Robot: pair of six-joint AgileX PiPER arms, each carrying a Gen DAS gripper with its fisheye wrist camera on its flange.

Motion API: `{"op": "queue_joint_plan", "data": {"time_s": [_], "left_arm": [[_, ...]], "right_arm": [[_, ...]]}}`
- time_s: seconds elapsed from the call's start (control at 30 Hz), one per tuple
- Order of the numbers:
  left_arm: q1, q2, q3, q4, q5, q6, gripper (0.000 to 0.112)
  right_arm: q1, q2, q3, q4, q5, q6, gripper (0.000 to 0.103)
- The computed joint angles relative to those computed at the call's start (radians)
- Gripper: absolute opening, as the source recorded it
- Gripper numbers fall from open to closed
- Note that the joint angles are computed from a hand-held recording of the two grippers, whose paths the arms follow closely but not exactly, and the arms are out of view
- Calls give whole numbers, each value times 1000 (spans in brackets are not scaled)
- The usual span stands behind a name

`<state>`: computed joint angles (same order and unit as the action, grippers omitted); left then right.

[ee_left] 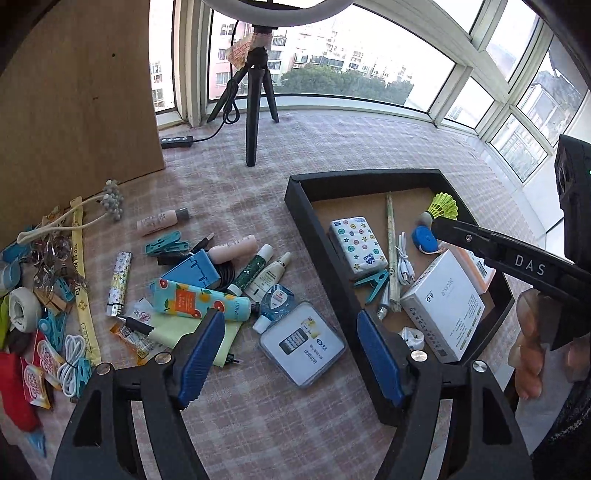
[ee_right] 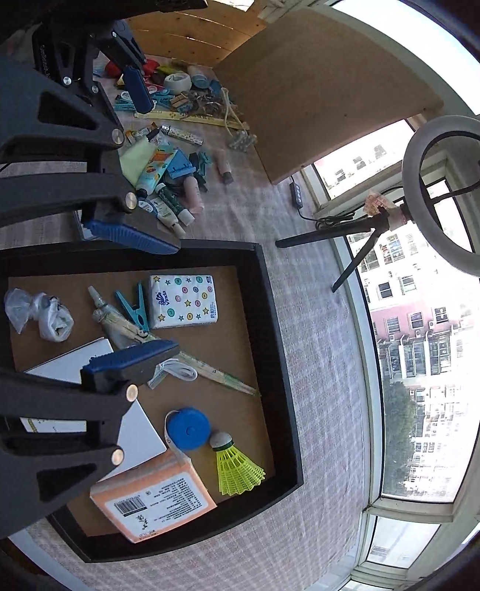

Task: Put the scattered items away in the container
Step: 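Grasp the pink lotion bottle with the right tool while the left tool grasps a silver metal clip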

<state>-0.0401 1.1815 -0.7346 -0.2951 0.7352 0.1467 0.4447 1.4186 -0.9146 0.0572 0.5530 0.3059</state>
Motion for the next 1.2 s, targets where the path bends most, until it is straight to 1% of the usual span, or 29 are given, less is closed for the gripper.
{"op": "queue_joint_plan", "data": {"time_s": [0.07, 0.13, 0.3, 0.4, 0.47, 0.53, 0.57, 0.67, 0.77, 0.9, 1.07, 1.2], "left_arm": [[109, -11, 20, -9, 4, 61, 71], [233, -6, 29, -45, 13, 155, 71], [553, 57, 19, -101, 20, 387, 70], [700, 120, -18, -127, 36, 495, 69], [754, 151, -37, -127, 27, 539, 67], [778, 184, -56, -115, 14, 566, 65], [783, 203, -68, -108, 9, 573, 63], [787, 245, -90, -89, -5, 590, 58], [771, 277, -104, -69, -26, 591, 54], [755, 320, -133, -56, -30, 588, 51], [705, 362, -151, 6, -79, 541, 51], [680, 412, -186, 33, -93, 483, 49]], "right_arm": [[40, 33, -27, 4, -1, 1, 48], [79, 62, -56, 5, -2, 2, 48], [165, 154, -158, 9, 20, -2, 48], [208, 222, -236, 11, 46, -17, 48], [228, 273, -295, 18, 68, -34, 48], [244, 334, -368, 37, 96, -63, 48], [250, 365, -404, 51, 110, -84, 48], [260, 471, -536, 83, 171, -131, 48], [274, 577, -682, 51, 226, -135, 48], [298, 730, -922, -29, 350, -178, 48], [317, 916, -1222, -50, 522, -311, 48], [321, 1059, -1449, -53, 633, -377, 48]]}}
